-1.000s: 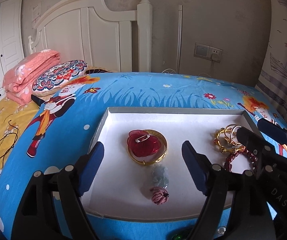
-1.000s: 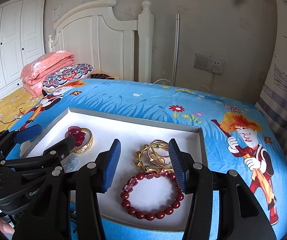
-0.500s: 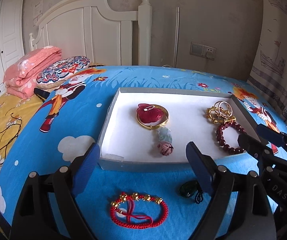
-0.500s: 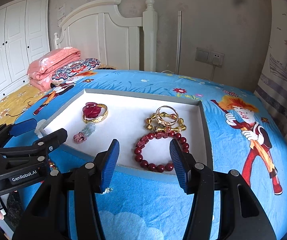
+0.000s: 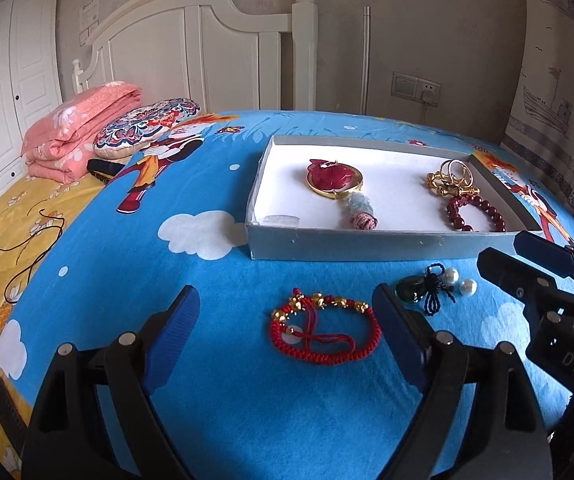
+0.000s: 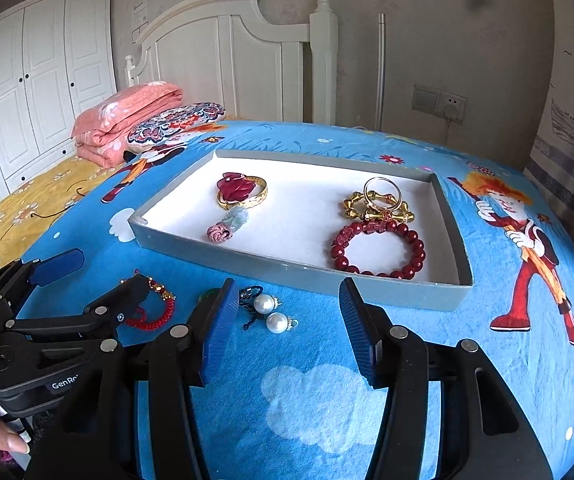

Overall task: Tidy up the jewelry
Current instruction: 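Lift both tools out of the tray back toward the remaining jewelry, then grasp the red gold-bead string bracelet with the left tool while the right tool grasps the green pendant's cord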

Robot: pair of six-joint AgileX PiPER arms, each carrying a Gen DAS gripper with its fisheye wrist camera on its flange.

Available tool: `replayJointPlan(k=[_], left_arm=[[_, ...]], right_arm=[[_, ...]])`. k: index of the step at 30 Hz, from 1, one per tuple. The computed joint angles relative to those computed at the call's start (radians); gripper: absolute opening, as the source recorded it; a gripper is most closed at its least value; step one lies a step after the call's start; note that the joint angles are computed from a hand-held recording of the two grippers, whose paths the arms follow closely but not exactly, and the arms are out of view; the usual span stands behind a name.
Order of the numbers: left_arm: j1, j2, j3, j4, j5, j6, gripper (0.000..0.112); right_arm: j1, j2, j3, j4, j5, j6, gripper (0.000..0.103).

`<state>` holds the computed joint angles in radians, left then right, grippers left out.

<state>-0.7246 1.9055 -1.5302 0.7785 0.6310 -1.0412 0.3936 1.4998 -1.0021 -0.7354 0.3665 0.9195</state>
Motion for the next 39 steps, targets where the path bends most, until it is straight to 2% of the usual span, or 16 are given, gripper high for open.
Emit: replayJointPlan(k=[6,16,22,23,24,26,31,38,39], left_arm=[[0.020,-0.020,0.048,0.018,0.007,0.010,0.085],[0.056,-0.032,0.060,-0.057,-0.024,0.141,0.085],[0.066,-0.029,0.059,-0.089,-0.046,0.169,0.085],[0.067,-0.027,0.056,-0.098,-0.048,0.177,0.085],[0.068,-0.025,0.054,-0.109,-0.049,0.184,0.085],[0.067,-0.020,0.045,-0.125,-0.046,0.197,0.085],[0.046,-0.010,0.039,-0.118,-0.036,0.186,0.085],[0.031,0.001,0.028,-0.111,-0.028,0.163,0.084],[0.030,0.001,0.030,-0.110,-0.033,0.162,0.081]], right_arm=[[0.045,0.043,-0.034,-0.003,0.034,0.031,0.050],[0.075,0.133,-0.132,0.145,0.081,-0.104,0.025],[0.054,0.155,-0.152,0.234,0.084,-0.167,0.022],[0.052,0.157,-0.154,0.249,0.084,-0.186,0.013],[0.053,0.161,-0.156,0.259,0.086,-0.203,0.010],[0.062,0.156,-0.148,0.236,0.080,-0.193,0.008],[0.076,0.108,-0.081,0.086,0.042,-0.049,0.007],[0.037,0.014,0.031,0.117,-0.021,-0.073,0.007],[0.029,0.001,0.047,0.134,-0.028,-0.088,0.007]])
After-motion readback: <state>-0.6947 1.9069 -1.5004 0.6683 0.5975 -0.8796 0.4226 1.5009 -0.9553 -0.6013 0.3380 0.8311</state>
